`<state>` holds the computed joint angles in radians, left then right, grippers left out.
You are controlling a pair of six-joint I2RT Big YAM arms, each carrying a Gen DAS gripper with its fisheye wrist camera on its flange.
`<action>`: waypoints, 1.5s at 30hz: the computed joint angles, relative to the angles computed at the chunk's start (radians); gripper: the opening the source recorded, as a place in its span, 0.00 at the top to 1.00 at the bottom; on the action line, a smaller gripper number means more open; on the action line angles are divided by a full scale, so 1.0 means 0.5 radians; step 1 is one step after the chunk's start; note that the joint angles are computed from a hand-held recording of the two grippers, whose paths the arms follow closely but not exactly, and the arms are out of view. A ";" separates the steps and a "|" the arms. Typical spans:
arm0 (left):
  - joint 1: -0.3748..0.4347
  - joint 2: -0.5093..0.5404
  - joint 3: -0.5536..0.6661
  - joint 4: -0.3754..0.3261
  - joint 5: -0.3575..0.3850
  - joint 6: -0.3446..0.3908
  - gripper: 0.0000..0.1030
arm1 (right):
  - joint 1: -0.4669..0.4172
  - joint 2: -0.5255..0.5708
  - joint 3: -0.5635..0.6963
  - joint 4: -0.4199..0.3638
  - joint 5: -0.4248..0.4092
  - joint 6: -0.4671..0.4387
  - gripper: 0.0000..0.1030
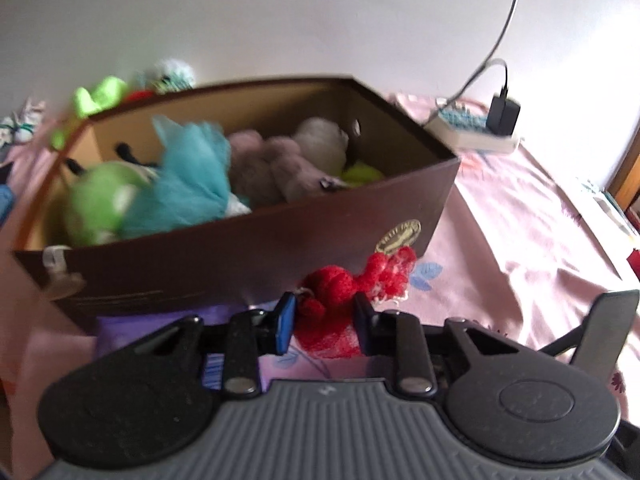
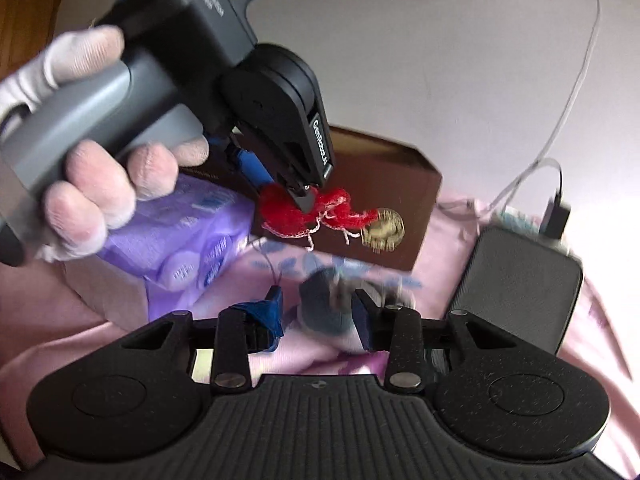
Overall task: Organize soft objects
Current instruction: 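Grasp the red fuzzy item with the left gripper while the right grasps the grey sock, then carry both items over the box and open both grippers to drop them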
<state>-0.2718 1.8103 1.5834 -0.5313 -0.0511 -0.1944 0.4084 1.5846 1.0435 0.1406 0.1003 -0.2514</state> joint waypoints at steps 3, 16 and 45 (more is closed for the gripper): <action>0.017 -0.098 -0.101 0.076 0.002 -0.006 0.72 | 0.046 0.023 0.028 0.030 0.139 -0.186 0.80; 0.132 -0.448 -0.511 0.382 -0.017 -0.013 0.72 | 0.143 0.289 0.459 -0.509 0.576 -0.390 0.79; 0.222 -0.605 -0.540 0.489 -0.145 0.128 0.72 | -0.198 0.046 0.694 -0.586 -0.655 0.965 1.00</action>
